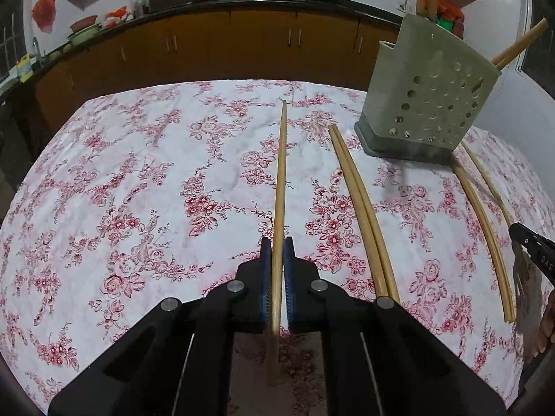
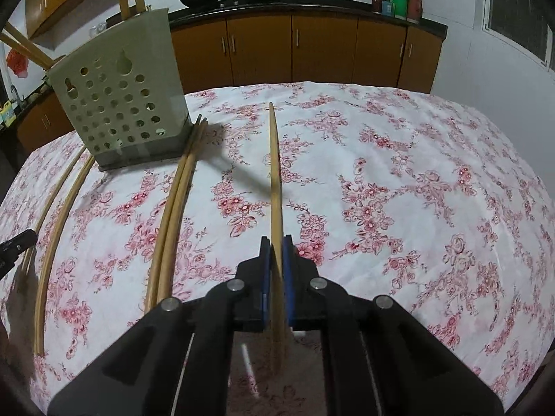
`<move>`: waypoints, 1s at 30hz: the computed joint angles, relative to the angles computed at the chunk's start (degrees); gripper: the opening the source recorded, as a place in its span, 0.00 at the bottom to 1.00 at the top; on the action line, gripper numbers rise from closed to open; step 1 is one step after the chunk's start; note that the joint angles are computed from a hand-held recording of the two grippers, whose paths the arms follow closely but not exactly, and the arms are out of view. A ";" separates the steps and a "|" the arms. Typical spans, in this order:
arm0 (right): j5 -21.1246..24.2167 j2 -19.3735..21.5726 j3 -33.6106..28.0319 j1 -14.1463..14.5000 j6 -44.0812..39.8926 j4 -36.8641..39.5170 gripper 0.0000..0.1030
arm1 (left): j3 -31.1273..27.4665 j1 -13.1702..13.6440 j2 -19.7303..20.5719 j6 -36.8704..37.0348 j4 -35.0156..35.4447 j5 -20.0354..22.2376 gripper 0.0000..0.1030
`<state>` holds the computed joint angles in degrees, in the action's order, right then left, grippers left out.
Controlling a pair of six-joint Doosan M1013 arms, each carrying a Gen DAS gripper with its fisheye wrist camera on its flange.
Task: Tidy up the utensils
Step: 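Close the left tool on a lone chopstick while the right tool grasps another chopstick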
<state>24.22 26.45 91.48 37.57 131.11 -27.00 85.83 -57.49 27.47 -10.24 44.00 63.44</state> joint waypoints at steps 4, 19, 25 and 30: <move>-0.01 0.04 -0.04 0.03 0.01 0.05 0.09 | -0.06 -0.01 0.01 -0.34 0.02 -0.22 0.09; -0.61 -0.02 0.08 -0.25 -1.10 1.66 0.09 | 0.42 0.04 -0.35 -1.63 0.32 -1.38 0.10; -0.87 0.00 0.07 -0.34 -1.59 2.54 0.09 | 0.41 0.04 -0.34 -1.70 0.35 -1.50 0.10; -0.96 0.00 0.04 -0.36 -1.82 3.05 0.09 | 0.38 0.03 -0.32 -1.70 0.33 -1.46 0.11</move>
<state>23.27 26.45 91.52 37.21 129.29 -23.95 86.22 -57.45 27.15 -11.94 44.34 61.98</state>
